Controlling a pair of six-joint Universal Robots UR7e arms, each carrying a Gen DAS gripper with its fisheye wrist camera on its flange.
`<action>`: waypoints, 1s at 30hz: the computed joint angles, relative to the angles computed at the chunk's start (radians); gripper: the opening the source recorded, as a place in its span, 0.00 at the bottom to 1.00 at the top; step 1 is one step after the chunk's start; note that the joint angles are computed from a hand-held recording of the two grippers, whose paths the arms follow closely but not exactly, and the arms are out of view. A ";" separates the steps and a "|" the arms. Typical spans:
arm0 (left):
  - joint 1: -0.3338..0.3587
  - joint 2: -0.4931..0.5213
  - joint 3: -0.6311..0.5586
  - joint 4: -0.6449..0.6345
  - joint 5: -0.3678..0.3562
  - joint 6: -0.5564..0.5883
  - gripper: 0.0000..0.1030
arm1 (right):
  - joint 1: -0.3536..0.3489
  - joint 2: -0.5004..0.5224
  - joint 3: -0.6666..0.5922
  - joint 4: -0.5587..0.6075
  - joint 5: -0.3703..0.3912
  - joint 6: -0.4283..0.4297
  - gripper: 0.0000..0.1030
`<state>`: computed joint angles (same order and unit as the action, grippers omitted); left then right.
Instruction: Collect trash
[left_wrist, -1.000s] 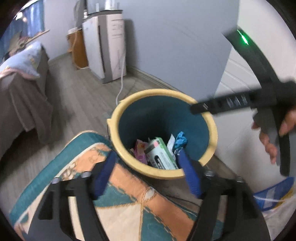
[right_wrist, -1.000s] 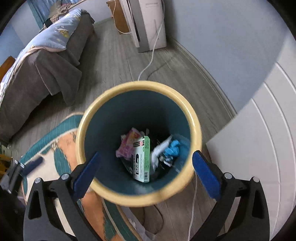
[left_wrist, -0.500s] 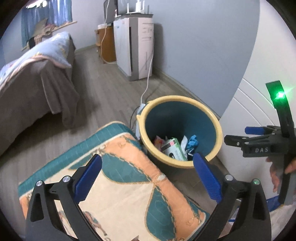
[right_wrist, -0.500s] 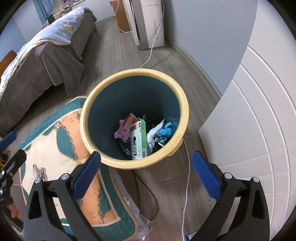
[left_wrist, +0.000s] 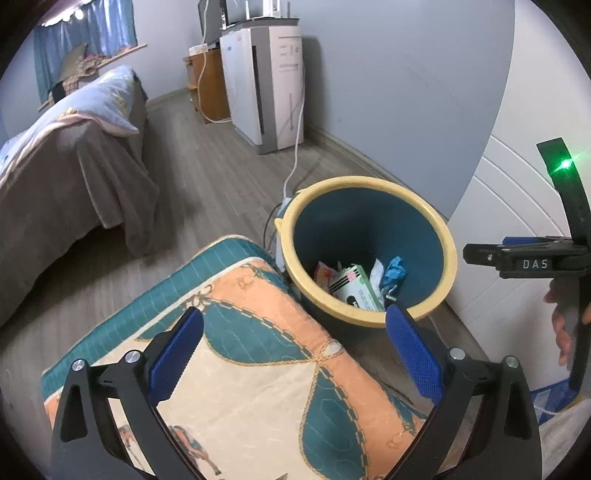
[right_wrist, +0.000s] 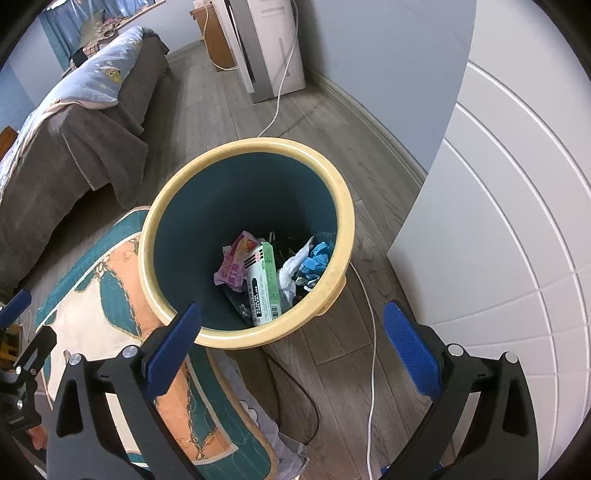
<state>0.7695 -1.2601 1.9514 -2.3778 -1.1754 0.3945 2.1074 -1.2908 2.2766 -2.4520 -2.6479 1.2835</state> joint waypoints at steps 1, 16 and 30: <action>0.000 -0.001 0.000 -0.001 -0.001 0.003 0.95 | 0.000 0.001 -0.001 0.004 0.000 0.000 0.94; -0.003 -0.002 0.003 -0.004 -0.002 0.003 0.95 | 0.001 0.007 -0.026 0.086 0.003 0.016 0.94; -0.006 0.000 0.003 0.001 0.001 -0.005 0.95 | -0.001 0.007 -0.030 0.106 0.005 0.019 0.94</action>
<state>0.7638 -1.2598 1.9543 -2.3768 -1.1742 0.3896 2.1060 -1.2842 2.2466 -2.3458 -2.6431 1.3023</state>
